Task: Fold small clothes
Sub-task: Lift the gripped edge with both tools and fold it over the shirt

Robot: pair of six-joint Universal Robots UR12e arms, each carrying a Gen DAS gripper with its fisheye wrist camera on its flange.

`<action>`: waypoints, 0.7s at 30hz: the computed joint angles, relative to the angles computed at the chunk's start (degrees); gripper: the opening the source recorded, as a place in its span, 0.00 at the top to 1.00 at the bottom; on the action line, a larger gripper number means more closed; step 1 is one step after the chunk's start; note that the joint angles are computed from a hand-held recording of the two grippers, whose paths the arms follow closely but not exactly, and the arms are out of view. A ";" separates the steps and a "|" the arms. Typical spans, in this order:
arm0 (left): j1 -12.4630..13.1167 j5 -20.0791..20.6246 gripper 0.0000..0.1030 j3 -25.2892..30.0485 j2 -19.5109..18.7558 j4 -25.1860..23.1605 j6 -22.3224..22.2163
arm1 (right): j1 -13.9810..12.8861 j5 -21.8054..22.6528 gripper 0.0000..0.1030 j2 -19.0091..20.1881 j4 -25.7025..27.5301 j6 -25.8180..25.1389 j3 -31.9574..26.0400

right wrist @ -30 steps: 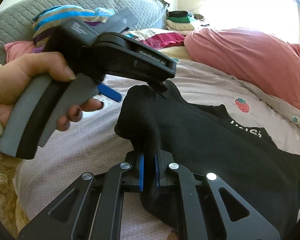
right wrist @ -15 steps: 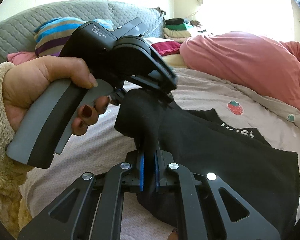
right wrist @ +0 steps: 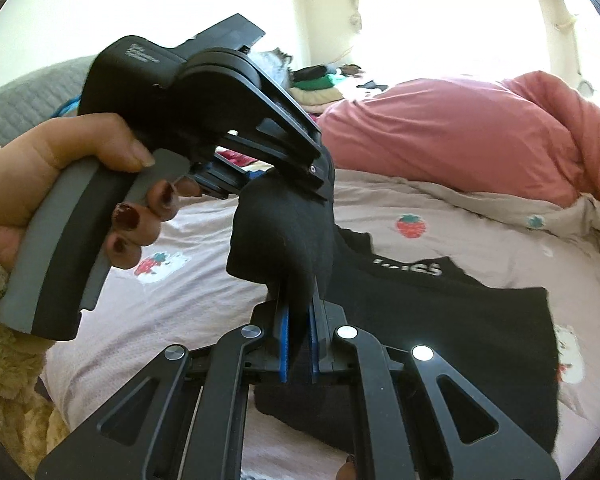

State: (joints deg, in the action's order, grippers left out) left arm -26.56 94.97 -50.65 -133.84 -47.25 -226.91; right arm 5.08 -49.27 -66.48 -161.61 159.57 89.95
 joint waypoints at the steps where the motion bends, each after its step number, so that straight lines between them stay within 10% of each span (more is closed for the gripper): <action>1: -0.29 0.16 0.83 1.39 -0.67 -0.57 0.54 | -0.32 0.03 0.94 -0.04 -0.35 0.47 0.14; 14: -2.97 -0.87 0.83 19.59 -10.37 -10.07 4.19 | -4.54 0.51 0.94 -1.37 -2.28 4.72 3.07; 21: -3.99 -2.22 0.83 38.85 -20.67 -21.44 5.33 | -6.40 0.42 0.94 -1.02 -1.24 6.11 3.46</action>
